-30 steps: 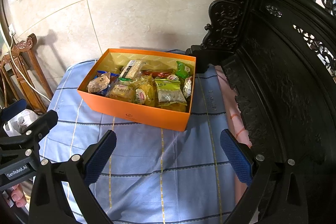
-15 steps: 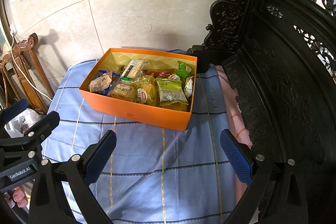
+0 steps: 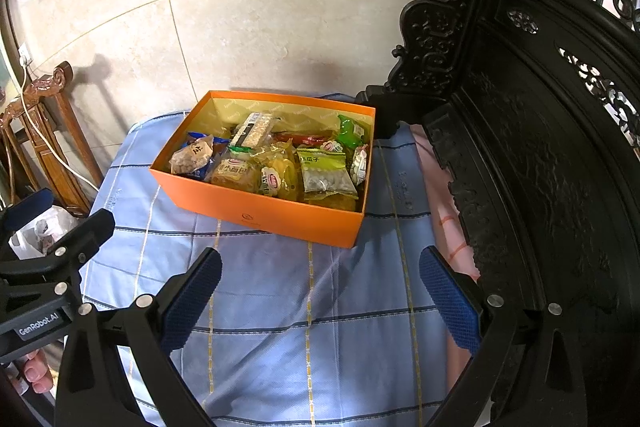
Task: Organize snacks
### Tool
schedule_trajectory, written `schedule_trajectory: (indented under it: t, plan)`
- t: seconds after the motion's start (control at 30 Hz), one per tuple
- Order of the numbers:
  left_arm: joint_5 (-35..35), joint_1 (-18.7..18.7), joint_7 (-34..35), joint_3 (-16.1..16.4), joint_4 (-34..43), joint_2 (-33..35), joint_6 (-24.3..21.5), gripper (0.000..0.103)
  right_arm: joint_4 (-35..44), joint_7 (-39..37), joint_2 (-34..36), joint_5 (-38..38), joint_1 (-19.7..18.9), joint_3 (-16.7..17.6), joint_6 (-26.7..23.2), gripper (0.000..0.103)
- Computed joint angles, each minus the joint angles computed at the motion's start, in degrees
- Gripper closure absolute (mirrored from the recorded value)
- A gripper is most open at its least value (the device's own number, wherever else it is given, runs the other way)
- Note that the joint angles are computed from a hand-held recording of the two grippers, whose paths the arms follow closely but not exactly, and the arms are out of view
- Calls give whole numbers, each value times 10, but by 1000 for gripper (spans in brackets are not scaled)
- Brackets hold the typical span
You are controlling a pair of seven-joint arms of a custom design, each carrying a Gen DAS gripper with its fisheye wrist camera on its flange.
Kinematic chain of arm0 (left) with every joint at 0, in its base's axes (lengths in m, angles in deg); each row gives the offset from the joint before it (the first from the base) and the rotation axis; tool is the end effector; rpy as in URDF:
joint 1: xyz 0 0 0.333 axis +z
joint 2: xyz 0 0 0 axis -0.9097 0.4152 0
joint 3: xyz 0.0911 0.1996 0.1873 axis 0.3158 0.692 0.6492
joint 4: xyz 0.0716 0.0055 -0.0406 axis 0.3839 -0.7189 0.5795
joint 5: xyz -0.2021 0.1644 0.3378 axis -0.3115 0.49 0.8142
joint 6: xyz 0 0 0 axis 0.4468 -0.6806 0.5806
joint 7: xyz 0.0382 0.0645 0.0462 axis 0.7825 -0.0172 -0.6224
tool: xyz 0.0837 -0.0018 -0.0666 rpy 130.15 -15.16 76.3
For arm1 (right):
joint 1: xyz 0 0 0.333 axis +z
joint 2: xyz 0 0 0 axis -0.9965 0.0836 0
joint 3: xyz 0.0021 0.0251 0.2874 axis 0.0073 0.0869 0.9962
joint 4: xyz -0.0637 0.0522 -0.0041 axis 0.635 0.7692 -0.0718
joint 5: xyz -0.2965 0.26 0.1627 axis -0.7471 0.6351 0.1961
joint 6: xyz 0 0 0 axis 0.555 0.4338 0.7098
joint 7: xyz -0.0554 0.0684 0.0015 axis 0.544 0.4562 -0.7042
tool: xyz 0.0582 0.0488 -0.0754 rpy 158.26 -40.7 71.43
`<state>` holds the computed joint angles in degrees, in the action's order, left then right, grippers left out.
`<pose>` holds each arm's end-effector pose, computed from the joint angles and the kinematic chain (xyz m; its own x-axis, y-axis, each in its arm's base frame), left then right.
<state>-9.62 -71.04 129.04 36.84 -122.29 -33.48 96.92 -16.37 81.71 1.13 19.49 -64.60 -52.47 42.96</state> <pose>0.6890 -0.2069 0.5829 -0.4962 -0.8677 -0.0293 -0.6554 0.3965 -0.6428 0.6160 0.2365 0.5688 -0.4114 -0.9103 0.0453 -0.7565 0.3134 -0.5740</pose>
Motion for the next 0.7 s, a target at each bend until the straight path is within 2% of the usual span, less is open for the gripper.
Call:
schedule_trajectory:
  t: [0.7]
  plan:
    - [10, -2, -12, 2, -13, -8, 12, 4, -4, -6, -2, 3, -1, 0, 2, 4]
